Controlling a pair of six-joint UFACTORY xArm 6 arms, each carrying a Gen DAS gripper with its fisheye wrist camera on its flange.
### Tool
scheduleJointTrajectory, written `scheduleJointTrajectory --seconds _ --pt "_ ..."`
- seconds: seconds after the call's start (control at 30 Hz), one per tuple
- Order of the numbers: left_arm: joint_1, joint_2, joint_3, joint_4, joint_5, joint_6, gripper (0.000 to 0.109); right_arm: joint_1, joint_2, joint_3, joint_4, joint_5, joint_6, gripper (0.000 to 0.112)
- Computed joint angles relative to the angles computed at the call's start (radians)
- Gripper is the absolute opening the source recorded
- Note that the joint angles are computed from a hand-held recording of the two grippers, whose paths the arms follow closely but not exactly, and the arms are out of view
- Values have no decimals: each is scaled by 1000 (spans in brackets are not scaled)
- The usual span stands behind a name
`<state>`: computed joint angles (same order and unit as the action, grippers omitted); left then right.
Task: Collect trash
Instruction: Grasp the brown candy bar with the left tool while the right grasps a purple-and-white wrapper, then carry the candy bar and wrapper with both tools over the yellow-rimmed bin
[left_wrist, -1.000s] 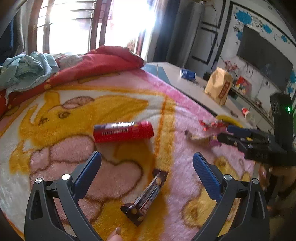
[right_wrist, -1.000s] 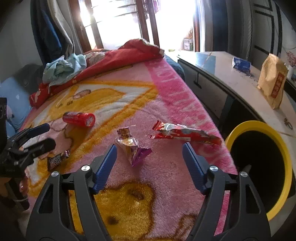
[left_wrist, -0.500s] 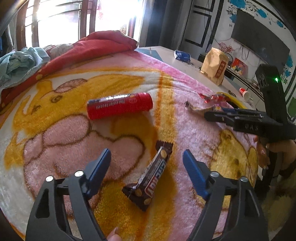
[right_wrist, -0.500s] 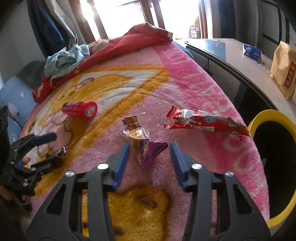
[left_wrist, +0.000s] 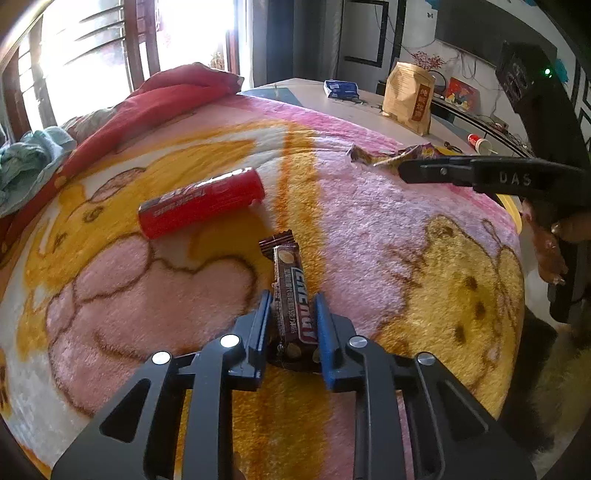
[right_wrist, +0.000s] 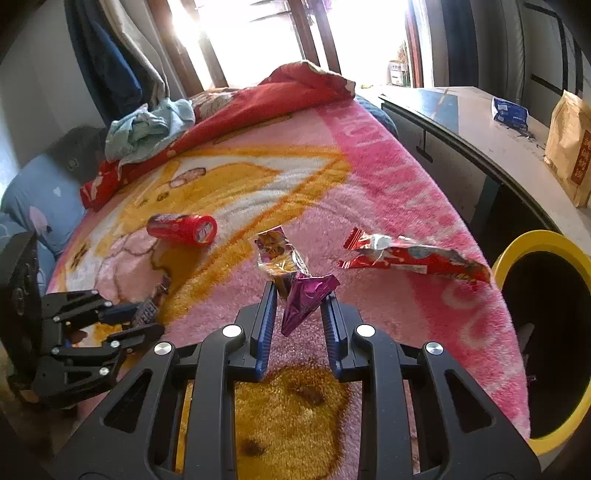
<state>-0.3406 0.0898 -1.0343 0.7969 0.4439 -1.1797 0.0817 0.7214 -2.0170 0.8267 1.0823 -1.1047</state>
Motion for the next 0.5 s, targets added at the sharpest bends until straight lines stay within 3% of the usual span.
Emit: scheduleJointTrajectory --seconds 0.5 --pt "-16 85 -166 23 -68 -9 18 -56 4 -47 46 -28 -18 18"
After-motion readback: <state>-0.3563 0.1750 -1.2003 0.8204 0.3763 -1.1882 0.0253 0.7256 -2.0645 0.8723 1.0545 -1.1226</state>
